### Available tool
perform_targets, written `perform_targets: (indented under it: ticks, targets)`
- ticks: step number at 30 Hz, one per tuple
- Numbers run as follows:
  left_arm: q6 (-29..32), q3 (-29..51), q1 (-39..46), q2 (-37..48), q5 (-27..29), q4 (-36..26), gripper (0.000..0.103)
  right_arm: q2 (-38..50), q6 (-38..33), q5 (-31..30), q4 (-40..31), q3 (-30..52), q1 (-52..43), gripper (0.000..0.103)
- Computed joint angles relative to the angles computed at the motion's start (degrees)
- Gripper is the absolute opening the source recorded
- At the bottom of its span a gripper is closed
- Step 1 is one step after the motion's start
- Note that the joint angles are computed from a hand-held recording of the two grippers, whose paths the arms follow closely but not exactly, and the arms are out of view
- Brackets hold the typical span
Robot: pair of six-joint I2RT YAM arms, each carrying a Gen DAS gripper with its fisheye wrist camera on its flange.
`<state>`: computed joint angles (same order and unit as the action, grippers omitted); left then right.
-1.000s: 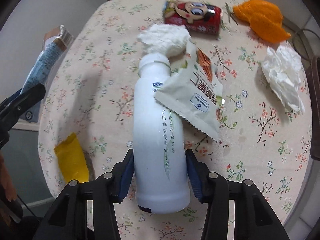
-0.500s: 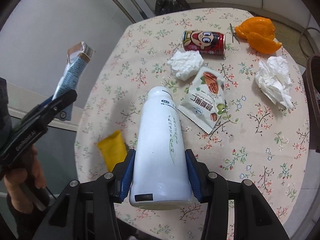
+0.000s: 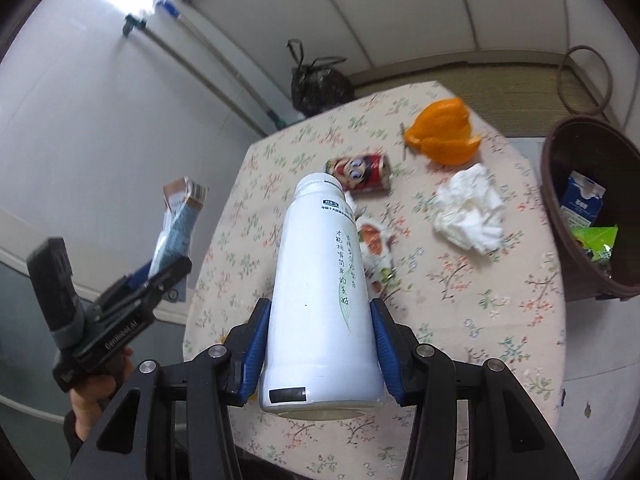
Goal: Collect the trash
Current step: 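Carry the carton and white bottle over the brown bucket and open both tools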
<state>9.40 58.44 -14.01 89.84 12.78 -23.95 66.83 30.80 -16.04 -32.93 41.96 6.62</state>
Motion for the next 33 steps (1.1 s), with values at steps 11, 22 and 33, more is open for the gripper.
perform_targets:
  ticks: [11, 22, 33]
  targets:
    - [-6.8, 2.2, -15.5, 2.6, -3.7, 2.7, 0.058, -8.6, -13.1, -7.3, -9.0, -1.8, -27.5, 0.05]
    - [-10.0, 12.8, -32.5, 15.6, -8.9, 4.5, 0.059, 1.5, -31.9, -12.9, -10.3, 0.1, -57.4, 0.05]
    - [-11.7, 34.3, -41.9, 35.9, -10.6, 2.2, 0.059, 20.2, -38.4, -13.4, -4.1, 4.9, -69.4, 0.05]
